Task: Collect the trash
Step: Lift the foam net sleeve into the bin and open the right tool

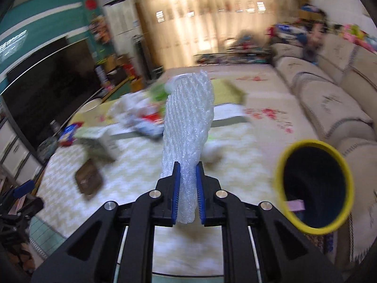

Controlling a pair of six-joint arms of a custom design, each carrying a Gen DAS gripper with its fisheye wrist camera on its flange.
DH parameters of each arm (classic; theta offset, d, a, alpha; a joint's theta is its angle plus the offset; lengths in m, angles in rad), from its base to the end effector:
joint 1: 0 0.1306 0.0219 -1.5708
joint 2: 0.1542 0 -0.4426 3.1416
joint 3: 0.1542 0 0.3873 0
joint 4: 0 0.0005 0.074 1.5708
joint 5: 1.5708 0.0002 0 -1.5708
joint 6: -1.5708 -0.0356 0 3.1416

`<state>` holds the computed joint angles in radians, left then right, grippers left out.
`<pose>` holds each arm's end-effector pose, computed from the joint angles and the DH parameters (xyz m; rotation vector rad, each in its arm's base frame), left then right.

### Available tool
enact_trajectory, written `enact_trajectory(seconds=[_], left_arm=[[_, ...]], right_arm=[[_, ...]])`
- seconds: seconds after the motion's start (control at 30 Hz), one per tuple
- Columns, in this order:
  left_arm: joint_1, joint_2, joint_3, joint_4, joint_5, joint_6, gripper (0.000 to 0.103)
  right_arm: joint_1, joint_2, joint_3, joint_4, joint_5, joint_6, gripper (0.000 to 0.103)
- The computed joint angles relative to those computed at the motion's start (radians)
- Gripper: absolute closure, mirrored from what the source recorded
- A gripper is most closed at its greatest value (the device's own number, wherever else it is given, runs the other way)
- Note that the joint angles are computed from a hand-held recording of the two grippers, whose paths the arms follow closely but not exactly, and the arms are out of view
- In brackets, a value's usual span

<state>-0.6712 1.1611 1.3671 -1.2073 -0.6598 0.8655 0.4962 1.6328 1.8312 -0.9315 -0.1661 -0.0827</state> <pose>0.2827 -0.1973 0.5519 -0.4504 2.2563 0.0980 0.5053 0.2797 0.5661 -0.5650 2.2717 0.4839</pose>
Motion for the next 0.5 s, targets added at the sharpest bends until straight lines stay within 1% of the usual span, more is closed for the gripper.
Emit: enact_trajectory(seconds=[0.1,0.17,0.3,0.4,0.5], left_arm=[[-0.001,0.017,0.01,0.005,0.007,-0.007,0.013],[-0.005,0.026,0.015,0.005,0.007,-0.009,0.013],[-0.007,0.049,0.03,0.007,0.014,-0.016,0.013],[-0.007,0.069,0.044,0.008,0.021,-0.026,0.013],[-0.006,0.084,0.056,0.006,0.025,-0.038,0.013]], right_arm=[[-0.067,-0.003,-0.018,0.014,0.062,-0.038,0.09],[-0.106,0.002,-0.023,0.016,0.088,-0.059,0.09],[-0.175,0.043,-0.012,-0.007,0.159,-0.081,0.09],[-0.207,0.079,0.003,-0.026,0.178,-0.092,0.09],[-0.217,0.107,0.014,-0.039,0.193,-0.102,0.09]])
